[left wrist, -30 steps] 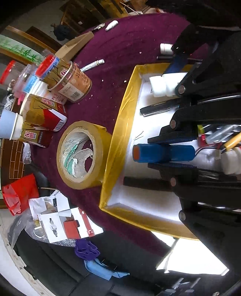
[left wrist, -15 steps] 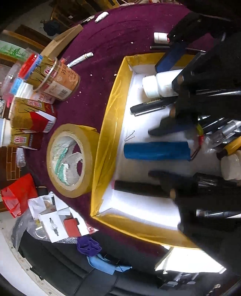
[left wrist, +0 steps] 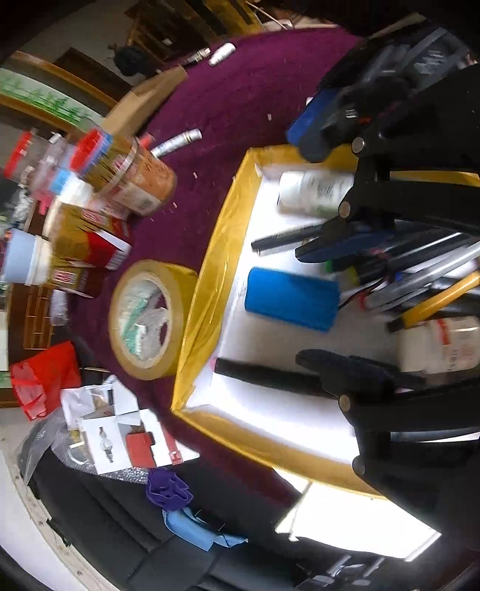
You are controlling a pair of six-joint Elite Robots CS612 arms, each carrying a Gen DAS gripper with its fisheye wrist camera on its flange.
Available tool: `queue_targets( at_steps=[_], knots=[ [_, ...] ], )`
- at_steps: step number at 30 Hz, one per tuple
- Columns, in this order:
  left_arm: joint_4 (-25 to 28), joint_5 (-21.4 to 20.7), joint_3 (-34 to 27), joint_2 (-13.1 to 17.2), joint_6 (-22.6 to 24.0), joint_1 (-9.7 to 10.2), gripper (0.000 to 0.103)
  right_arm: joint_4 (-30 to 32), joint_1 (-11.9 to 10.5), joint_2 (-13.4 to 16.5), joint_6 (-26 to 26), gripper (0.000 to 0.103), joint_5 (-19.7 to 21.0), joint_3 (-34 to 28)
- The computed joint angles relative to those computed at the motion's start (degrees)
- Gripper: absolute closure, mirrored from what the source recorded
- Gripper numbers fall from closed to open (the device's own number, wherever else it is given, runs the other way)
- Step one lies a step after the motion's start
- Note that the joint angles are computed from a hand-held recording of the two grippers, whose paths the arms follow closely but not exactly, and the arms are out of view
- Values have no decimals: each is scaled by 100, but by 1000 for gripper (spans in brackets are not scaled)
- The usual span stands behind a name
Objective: Organize rigid objects
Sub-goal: 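Withdraw both tools from the tray toward the white-and-red glue bottle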
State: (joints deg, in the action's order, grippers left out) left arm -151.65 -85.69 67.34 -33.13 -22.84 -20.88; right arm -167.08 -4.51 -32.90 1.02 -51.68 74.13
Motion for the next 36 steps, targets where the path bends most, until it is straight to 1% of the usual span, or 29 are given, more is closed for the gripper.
queue_targets(
  at_steps=[2, 3, 4, 5, 7, 9, 11, 13, 15, 16, 17, 18, 19, 20, 23, 25, 26, 28, 29, 30, 31, 33, 36],
  knots=[
    [-283, 22, 277, -158, -51, -47, 55, -145, -76, -65, 42, 62, 111, 72],
    [-463, 3, 431, -240, -39, -76, 51, -223, -127, -119, 49, 59, 148, 141],
    [-622, -20, 564, -307, -28, -106, 47, -246, -158, -162, 58, 58, 129, 195],
    [-834, -52, 745, -391, -40, -151, 46, -263, -194, -214, 94, 58, 93, 259],
    [-1056, -126, 960, -490, -22, -210, 46, -261, -294, -303, 79, 58, 99, 388],
    [-1299, -162, 1176, -574, -8, -286, 46, -223, -397, -368, 190, 58, -20, 515],
    [-1545, -138, 1375, -638, -19, -373, 46, -157, -503, -362, 373, 58, -99, 576],
    [-1739, -121, 1528, -672, -43, -459, 46, 7, -591, -282, 660, 58, -156, 526],
    [-1809, -84, 1614, -680, -61, -531, 46, -13, -660, -186, 830, 58, -154, 509],
    [-1828, -92, 1645, -684, -61, -554, 46, 85, -668, -158, 959, 59, -257, 483],
    [-1836, -101, 1670, -686, -52, -581, 46, 107, -685, -141, 1093, 60, -226, 468],
    [-1851, -89, 1705, -700, -46, -599, 46, 52, -705, -116, 1174, 60, -47, 460],
    [-1858, -67, 1722, -705, -35, -619, 46, 82, -706, -119, 1120, 60, 15, 452],
    [-1870, -55, 1740, -711, -29, -634, 46, 115, -682, -136, 1010, 60, -5, 456],
    [-1855, 36, 1767, -718, 24, -675, 46, 215, -588, -181, 679, 62, -173, 487],
    [-1847, 95, 1767, -711, 28, -701, 46, 426, -519, -200, 434, 62, -307, 479],
    [-1831, 94, 1759, -705, 31, -707, 46, 547, -477, -209, 314, 62, -456, 463],
    [-1775, 64, 1746, -695, 43, -713, 46, 703, -373, -206, 157, 63, -910, 423],
    [-1728, 61, 1735, -693, 44, -718, 46, 689, -335, -200, 66, 65, -1070, 412],
    [-1720, 48, 1725, -686, 63, -722, 46, 676, -305, -211, -3, 75, -1224, 415],
    [-1725, 61, 1718, -679, 82, -730, 46, 728, -286, -217, -67, 79, -1335, 406],
    [-1698, 84, 1695, -664, 53, -743, 46, 750, -307, -215, -5, 79, -1280, 406],
    [-1561, 35, 1620, -635, 94, -762, 46, 530, -373, -219, 343, 79, -1353, 459]
  ],
)
